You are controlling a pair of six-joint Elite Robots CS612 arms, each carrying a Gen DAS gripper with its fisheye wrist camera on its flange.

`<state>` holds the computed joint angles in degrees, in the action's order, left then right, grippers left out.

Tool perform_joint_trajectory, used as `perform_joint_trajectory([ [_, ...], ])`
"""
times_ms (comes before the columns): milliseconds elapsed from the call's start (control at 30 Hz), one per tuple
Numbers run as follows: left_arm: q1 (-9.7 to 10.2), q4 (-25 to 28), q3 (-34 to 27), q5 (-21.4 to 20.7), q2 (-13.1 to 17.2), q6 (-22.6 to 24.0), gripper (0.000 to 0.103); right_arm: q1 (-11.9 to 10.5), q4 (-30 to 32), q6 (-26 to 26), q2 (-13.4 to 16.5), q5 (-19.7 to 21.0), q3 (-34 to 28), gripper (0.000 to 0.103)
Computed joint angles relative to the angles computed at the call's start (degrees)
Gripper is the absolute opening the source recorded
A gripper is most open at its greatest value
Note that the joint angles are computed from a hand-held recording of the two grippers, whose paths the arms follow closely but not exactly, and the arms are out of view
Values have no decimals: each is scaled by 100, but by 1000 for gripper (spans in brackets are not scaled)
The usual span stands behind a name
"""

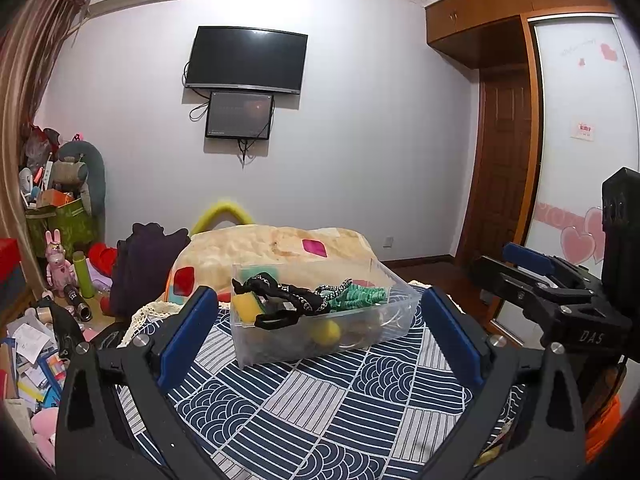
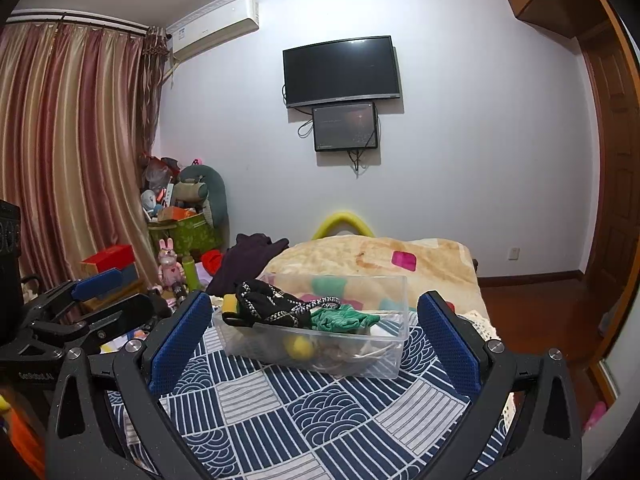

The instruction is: Organize soft objects

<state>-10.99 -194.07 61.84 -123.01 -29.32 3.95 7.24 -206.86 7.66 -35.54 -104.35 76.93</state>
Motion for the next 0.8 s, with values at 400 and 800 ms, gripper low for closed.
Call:
perform_joint_trajectory([
  [400, 8, 4, -7, -54, 2, -12, 103, 21, -10, -9, -11, 0, 12, 103],
  [800, 12, 112, -21, -113, -5, -31, 103, 25, -13, -14, -13, 8, 11, 103],
])
